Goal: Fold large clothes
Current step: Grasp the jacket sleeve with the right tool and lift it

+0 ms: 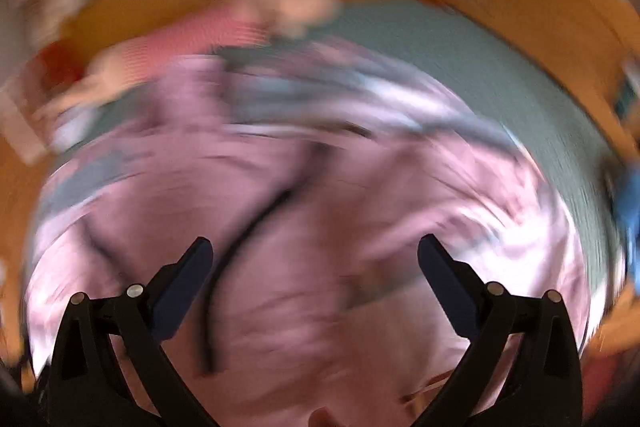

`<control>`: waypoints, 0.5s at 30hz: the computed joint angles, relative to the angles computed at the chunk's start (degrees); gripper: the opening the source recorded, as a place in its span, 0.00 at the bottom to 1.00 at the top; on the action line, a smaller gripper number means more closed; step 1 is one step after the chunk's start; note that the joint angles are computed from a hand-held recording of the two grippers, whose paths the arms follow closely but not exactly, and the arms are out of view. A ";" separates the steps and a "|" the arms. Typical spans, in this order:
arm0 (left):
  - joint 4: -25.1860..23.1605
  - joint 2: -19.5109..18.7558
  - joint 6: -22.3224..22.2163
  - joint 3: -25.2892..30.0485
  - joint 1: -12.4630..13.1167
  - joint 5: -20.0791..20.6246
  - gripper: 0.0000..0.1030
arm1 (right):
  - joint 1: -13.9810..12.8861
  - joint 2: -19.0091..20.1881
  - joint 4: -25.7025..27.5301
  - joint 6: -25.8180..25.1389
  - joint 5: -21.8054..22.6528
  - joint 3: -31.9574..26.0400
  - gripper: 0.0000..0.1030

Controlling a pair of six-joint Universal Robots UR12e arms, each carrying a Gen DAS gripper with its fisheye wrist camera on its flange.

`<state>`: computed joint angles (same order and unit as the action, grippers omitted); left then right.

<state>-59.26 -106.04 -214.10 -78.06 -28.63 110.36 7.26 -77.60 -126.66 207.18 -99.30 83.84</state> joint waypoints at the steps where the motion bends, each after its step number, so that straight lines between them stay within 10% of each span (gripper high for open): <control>1: -1.36 -0.95 -0.15 0.31 0.40 -0.18 0.82 | -2.19 0.30 1.05 2.73 2.05 0.96 0.86; 5: -2.46 -2.53 -1.66 0.06 2.49 -6.39 0.56 | -11.16 0.59 -5.92 12.08 21.17 7.26 0.77; 9: -0.01 -2.86 -2.56 -0.70 3.06 -8.03 0.95 | -16.40 2.57 -20.80 23.37 42.15 13.08 0.77; 12: 1.83 -2.93 -1.36 -1.08 2.59 -6.49 0.96 | -18.16 3.67 -37.98 39.37 49.13 17.38 0.77; 15: 2.69 -3.28 0.45 -0.97 2.29 -5.55 0.98 | -18.46 1.80 -39.27 43.76 42.44 18.70 0.77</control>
<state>-56.57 -109.32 -213.65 -79.04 -26.34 104.81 -11.20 -75.79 -165.93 250.94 -56.86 102.54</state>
